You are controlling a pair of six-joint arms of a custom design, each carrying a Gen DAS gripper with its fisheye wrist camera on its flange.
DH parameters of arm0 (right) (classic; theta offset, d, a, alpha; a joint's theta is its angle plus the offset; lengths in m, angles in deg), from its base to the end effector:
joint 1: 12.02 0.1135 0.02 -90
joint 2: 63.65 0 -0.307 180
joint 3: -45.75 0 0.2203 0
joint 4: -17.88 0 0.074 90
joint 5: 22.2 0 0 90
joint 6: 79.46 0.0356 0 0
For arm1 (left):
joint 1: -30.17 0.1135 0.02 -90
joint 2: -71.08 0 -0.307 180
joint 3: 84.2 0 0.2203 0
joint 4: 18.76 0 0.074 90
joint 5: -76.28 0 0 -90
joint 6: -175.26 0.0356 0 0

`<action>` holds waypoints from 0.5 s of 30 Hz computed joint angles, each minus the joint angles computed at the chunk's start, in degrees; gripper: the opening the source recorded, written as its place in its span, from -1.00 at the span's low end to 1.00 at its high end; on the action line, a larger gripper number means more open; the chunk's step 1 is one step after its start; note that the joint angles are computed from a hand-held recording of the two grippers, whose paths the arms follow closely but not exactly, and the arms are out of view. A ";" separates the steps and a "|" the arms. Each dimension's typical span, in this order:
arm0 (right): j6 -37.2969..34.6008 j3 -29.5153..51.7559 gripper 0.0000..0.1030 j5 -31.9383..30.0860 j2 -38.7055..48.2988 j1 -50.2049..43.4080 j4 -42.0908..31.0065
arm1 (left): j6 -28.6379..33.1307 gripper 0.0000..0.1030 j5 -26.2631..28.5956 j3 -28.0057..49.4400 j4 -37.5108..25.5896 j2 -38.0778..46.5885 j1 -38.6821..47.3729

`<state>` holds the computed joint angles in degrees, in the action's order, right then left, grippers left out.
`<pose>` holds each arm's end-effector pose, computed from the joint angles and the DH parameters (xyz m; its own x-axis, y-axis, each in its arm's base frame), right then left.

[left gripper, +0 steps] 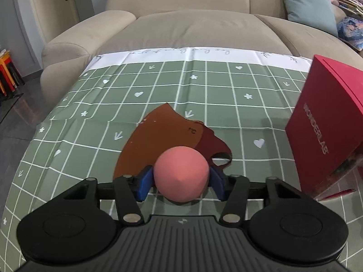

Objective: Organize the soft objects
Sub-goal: 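Grasp the coral ball with the left gripper while the right gripper grasps the blue plush dinosaur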

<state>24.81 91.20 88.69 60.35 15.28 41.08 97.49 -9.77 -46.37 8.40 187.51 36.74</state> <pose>0.2692 0.1247 0.0639 -0.7697 -0.1381 -0.6233 -0.0605 0.9877 -0.1441 0.2670 0.0283 0.0868 -0.7743 0.1235 -0.6206 0.0947 0.9923 0.0794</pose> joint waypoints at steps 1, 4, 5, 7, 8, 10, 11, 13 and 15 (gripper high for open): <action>0.21 0.02 0.27 -0.10 0.46 -0.08 0.25 | 0.10 0.16 -0.31 -0.31 0.69 0.16 -0.25; 1.28 -0.18 0.19 -0.49 1.92 -0.32 1.07 | 0.09 0.13 -0.86 -0.84 1.76 0.35 -0.76; 1.52 -1.01 0.18 -0.67 2.41 -0.36 2.88 | 0.14 0.11 -0.91 -0.94 2.01 0.36 -0.82; 1.39 -1.70 0.10 -0.79 2.89 -0.33 4.73 | 0.21 0.09 -0.94 -1.20 2.82 0.55 -0.83; 1.22 -1.73 0.09 -0.64 2.89 -0.17 4.79 | 0.26 0.08 -0.96 -1.42 3.38 0.56 -0.85; 0.91 -1.27 0.00 -0.33 2.64 0.01 3.86 | 0.68 0.07 -0.51 -1.96 4.25 0.11 -0.71; 0.80 -1.09 -0.05 0.13 2.21 0.19 3.15 | 0.90 0.07 -0.51 -2.64 5.11 -0.47 -0.86; 0.42 -1.64 -0.08 0.25 0.76 0.47 3.06 | 1.23 0.07 -0.37 -3.89 6.38 -1.76 -1.15; 0.65 -2.95 -0.09 0.54 -1.17 1.27 3.63 | 1.17 0.07 0.38 -4.43 5.43 -3.81 -1.17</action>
<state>25.46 88.25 89.23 59.18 16.55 44.70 98.66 -9.39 -50.80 13.84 183.70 35.57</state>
